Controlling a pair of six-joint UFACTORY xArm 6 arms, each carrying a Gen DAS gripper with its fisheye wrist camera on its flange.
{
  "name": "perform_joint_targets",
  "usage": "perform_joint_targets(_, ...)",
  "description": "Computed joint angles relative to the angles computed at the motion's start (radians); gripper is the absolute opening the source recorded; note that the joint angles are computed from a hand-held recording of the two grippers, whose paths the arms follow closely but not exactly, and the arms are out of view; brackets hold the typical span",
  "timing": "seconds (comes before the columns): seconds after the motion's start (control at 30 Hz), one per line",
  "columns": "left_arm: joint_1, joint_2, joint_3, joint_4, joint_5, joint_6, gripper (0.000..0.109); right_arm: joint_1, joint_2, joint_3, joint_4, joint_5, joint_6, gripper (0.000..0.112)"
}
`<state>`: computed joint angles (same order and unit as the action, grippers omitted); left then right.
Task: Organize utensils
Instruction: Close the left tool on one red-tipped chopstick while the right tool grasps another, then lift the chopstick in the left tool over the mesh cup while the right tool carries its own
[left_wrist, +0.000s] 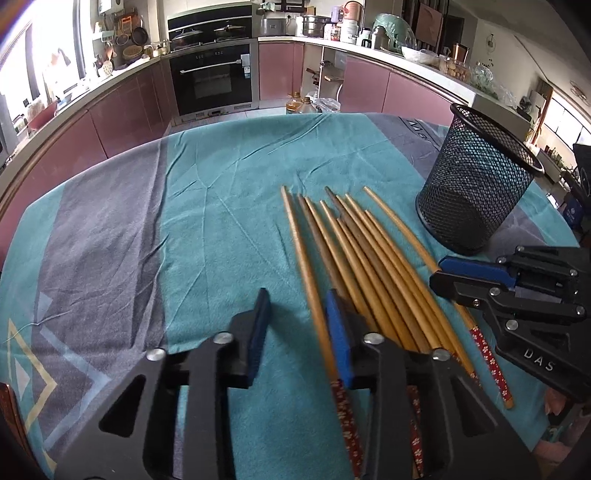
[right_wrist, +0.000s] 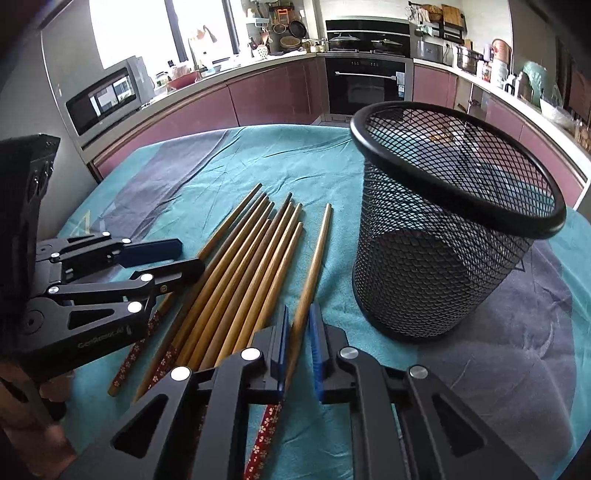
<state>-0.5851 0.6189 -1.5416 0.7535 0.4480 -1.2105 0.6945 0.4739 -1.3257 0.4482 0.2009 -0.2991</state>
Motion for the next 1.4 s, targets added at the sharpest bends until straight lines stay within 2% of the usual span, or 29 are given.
perform_joint_targets(0.07,0.007,-0.001,0.009,-0.027,-0.035,0.009,0.011,0.000,-0.002,-0.001,0.079,0.005,-0.056,0.006)
perform_joint_targets(0.1,0.009,-0.001,0.012,-0.030,-0.043,0.003,0.009,-0.001,-0.006,0.000,0.131,0.010,-0.095,0.006)
perform_joint_targets(0.3,0.016,-0.036,0.064,0.013,-0.100,-0.080,0.008,0.004,-0.040,0.027,0.273,0.010,-0.220,0.005)
perform_joint_targets(0.6,0.029,-0.198,0.205,0.197,-0.226,-0.230,0.008,-0.014,-0.165,0.075,0.798,0.073,-0.712,0.006)
perform_joint_targets(0.8,0.032,-0.297,0.224,0.396,-0.288,-0.387,0.007,-0.036,-0.245,0.094,1.017,0.093,-0.921,0.005)
perform_joint_targets(1.0,0.025,-0.353,0.180,0.531,-0.298,-0.484,0.007,-0.052,-0.299,0.086,1.186,0.079,-1.105,0.005)
perform_joint_targets(1.2,0.012,-0.291,0.028,0.464,-0.288,-0.395,0.007,-0.086,-0.329,0.053,1.228,0.072,-1.182,0.005)
perform_joint_targets(1.4,-0.014,-0.184,-0.171,0.334,-0.243,-0.223,0.007,-0.110,-0.305,-0.018,1.217,0.029,-1.187,0.005)
